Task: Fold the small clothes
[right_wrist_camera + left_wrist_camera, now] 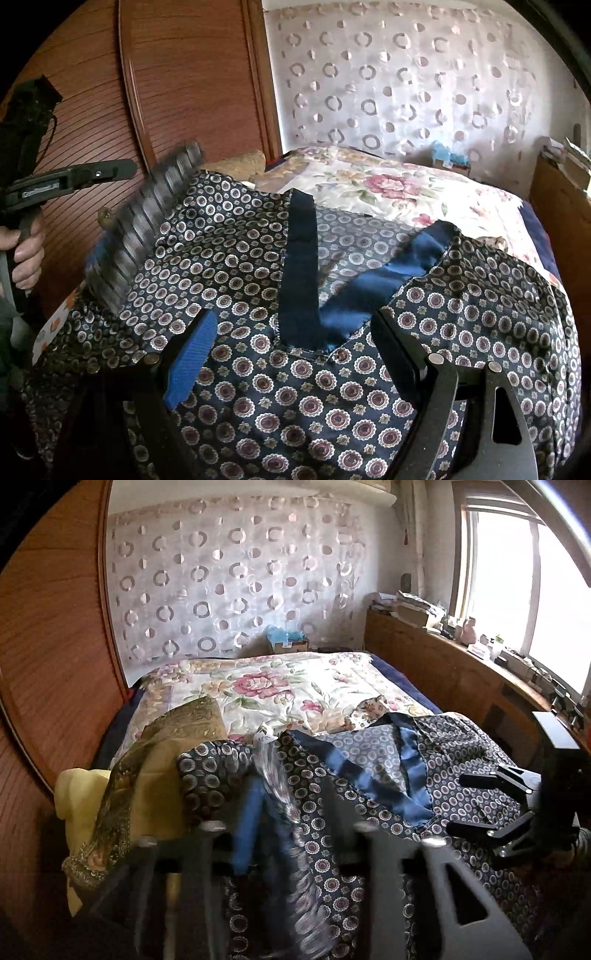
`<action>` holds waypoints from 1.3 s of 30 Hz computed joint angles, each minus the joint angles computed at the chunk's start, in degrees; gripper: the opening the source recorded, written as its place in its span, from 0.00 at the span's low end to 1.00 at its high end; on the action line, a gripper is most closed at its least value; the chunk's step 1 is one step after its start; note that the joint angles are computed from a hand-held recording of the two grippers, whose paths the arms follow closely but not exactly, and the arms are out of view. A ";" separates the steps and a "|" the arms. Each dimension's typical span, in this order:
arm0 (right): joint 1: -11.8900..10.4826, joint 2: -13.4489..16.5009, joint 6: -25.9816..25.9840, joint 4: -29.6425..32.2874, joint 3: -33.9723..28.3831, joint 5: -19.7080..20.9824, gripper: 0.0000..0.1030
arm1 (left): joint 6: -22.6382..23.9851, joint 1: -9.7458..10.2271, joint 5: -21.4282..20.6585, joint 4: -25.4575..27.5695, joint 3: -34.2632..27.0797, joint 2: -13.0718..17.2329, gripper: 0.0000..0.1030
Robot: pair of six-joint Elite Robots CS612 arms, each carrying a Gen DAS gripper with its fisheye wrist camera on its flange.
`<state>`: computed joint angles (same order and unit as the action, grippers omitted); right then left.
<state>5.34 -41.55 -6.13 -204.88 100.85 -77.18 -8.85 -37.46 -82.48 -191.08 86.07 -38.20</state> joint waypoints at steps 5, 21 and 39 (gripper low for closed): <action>0.17 -0.15 -0.50 1.44 -0.57 -0.06 0.84 | -0.33 0.05 1.35 -1.08 0.77 -0.21 0.62; 1.49 1.20 -4.21 7.15 -5.68 3.11 0.52 | -2.24 3.29 0.77 4.38 -2.13 2.43 0.58; 2.46 1.84 -10.10 15.43 -7.60 1.39 0.51 | -0.76 4.56 -5.12 11.57 -8.93 5.29 0.02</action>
<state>7.80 -39.71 -16.23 -189.45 93.25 -75.79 -9.61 -32.90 -87.60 -179.51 77.14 -32.91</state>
